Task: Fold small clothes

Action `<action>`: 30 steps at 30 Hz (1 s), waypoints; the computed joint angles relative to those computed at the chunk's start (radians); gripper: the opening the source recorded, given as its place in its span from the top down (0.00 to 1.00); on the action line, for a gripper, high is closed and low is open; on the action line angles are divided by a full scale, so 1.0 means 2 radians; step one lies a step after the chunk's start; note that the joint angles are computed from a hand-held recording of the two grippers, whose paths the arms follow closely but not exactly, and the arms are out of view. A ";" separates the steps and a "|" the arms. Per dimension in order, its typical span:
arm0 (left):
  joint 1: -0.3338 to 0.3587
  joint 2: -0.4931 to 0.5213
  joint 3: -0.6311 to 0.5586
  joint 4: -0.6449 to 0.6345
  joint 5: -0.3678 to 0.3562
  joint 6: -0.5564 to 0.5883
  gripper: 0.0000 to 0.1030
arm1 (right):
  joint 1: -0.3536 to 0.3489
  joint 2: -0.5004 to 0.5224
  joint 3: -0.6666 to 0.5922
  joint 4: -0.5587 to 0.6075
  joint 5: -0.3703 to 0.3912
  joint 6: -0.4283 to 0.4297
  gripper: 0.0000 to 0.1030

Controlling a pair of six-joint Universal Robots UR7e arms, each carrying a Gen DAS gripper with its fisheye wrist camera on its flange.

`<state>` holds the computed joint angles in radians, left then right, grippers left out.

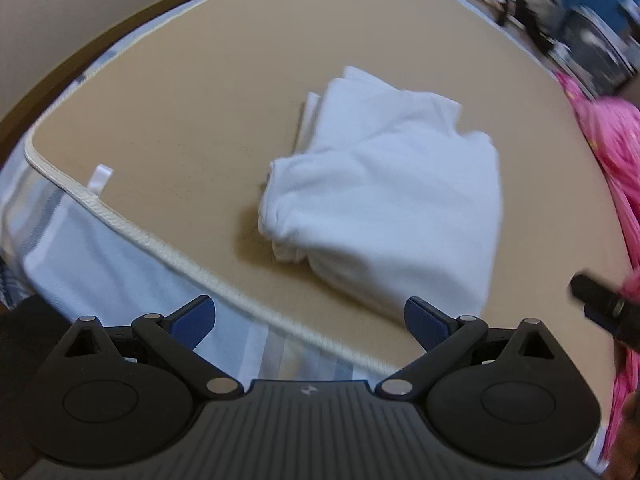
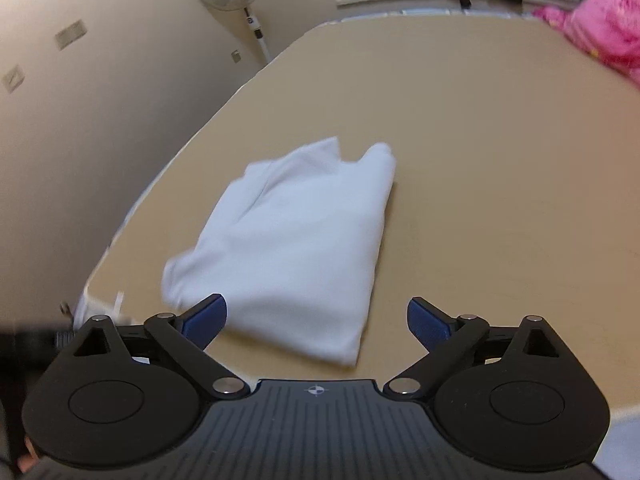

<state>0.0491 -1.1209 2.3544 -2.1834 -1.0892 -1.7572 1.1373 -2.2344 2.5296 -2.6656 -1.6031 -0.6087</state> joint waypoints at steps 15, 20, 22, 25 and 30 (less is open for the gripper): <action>0.137 0.032 0.048 -0.196 0.012 -0.014 0.03 | -0.002 0.426 -0.301 -0.001 -0.033 0.221 0.01; 0.145 0.026 0.048 -0.230 0.022 0.000 0.68 | -0.005 0.440 -0.324 0.084 0.055 0.160 0.51; 0.146 0.027 0.034 -0.206 0.022 0.012 0.75 | 0.018 0.447 -0.318 0.069 0.003 0.132 0.74; 0.156 0.028 0.011 -0.179 0.017 0.045 0.81 | 0.035 0.434 -0.299 0.040 -0.016 0.110 0.81; 0.223 0.074 -0.120 -0.113 0.039 0.275 0.84 | -0.001 0.345 -0.229 -0.031 0.072 0.138 0.84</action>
